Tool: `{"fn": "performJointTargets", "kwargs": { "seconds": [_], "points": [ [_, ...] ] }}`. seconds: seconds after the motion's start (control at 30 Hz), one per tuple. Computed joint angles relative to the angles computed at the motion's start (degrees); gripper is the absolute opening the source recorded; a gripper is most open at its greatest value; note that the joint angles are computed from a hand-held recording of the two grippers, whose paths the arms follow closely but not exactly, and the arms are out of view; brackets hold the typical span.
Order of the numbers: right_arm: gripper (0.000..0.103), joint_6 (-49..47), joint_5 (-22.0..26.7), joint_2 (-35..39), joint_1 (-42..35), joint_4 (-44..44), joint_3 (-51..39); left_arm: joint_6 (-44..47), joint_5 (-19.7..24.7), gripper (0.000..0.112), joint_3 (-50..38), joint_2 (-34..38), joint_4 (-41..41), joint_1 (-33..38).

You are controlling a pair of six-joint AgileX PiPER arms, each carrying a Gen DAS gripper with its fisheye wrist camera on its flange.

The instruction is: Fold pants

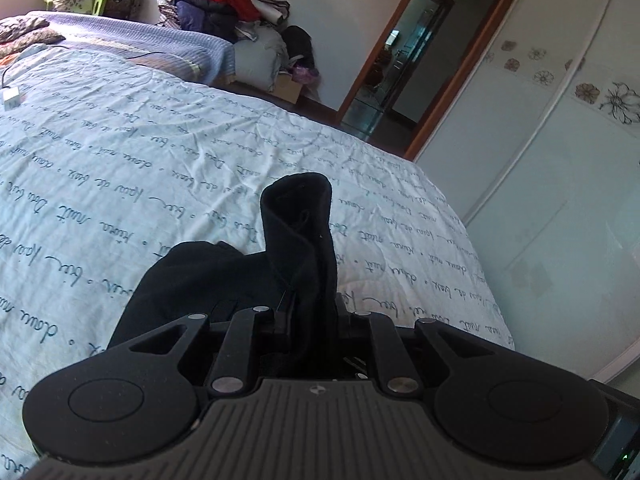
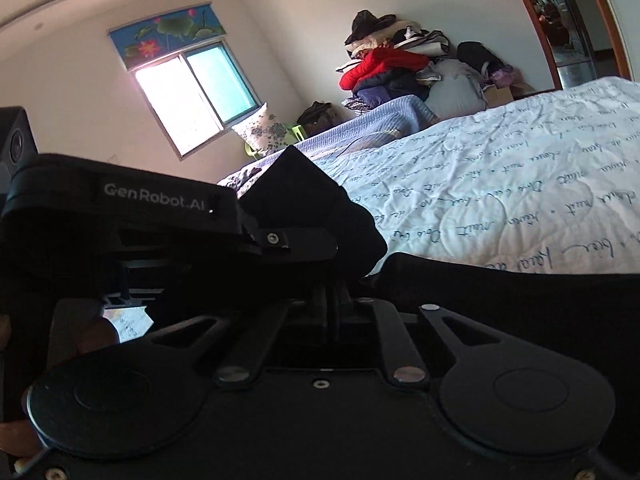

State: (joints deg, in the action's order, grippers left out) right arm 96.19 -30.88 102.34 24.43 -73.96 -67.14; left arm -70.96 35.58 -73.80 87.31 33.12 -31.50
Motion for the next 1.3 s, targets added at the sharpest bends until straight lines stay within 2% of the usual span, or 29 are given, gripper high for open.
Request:
{"fn": "performJointTargets", "kwargs": {
  "seconds": [0.07, 0.37, 0.67, 0.77, 0.8, 0.9, 0.93, 1.0, 1.03, 1.1, 1.13, 1.2, 1.3],
  "points": [
    [0.007, -0.50, -2.30, -0.63, -2.90, 1.63, 2.25, -0.45, 0.73, 0.016, -2.84, 2.84, 0.61, -2.10],
    [0.007, -2.72, -5.45, -3.35, -13.22, 5.04, 11.09, 2.28, 3.96, 0.017, -17.99, 17.93, 0.30, -9.57],
    [0.007, -0.97, -7.45, -2.99, -21.70, 3.86, 15.29, 9.78, 6.86, 0.022, -30.84, 29.93, -6.68, -11.05],
    [0.008, 0.97, -5.88, -3.43, -23.47, 0.21, 15.12, 13.55, 4.01, 0.029, -31.00, 31.23, -12.28, -9.65],
    [0.009, 0.50, -4.38, -3.95, -23.70, -0.65, 15.36, 15.25, 3.41, 0.038, -31.25, 31.60, -14.48, -9.26],
    [0.029, -5.17, 0.20, -6.18, -24.35, 2.21, 18.17, 16.94, 2.04, 0.043, -31.78, 32.27, -17.42, -9.30],
    [0.033, -7.22, 1.25, -7.12, -25.04, 3.66, 19.40, 16.51, -0.20, 0.042, -30.02, 31.40, -17.27, -9.23],
    [0.033, -11.86, 4.13, -9.08, -26.06, 8.28, 21.53, 15.41, -5.62, 0.042, -25.45, 28.65, -17.77, -8.50],
    [0.033, -15.01, 5.88, -10.17, -26.46, 11.51, 22.57, 13.57, -7.32, 0.042, -23.52, 27.36, -16.52, -8.19],
    [0.033, -17.75, 7.15, -11.91, -27.52, 13.86, 23.47, 6.33, -6.87, 0.042, -21.72, 25.31, -8.41, -8.22],
    [0.033, -17.03, 5.66, -12.18, -28.54, 12.18, 23.38, 3.33, -5.54, 0.043, -21.18, 24.65, -4.21, -8.32],
    [0.033, -12.91, 0.66, -11.57, -30.58, 5.77, 21.71, 0.37, -0.02, 0.044, -21.54, 24.23, 2.75, -8.50],
    [0.033, -7.36, -6.39, -7.41, -30.74, -1.60, 15.94, -1.05, 6.59, 0.044, -20.83, 24.28, 8.53, -8.48]
  ]
}}
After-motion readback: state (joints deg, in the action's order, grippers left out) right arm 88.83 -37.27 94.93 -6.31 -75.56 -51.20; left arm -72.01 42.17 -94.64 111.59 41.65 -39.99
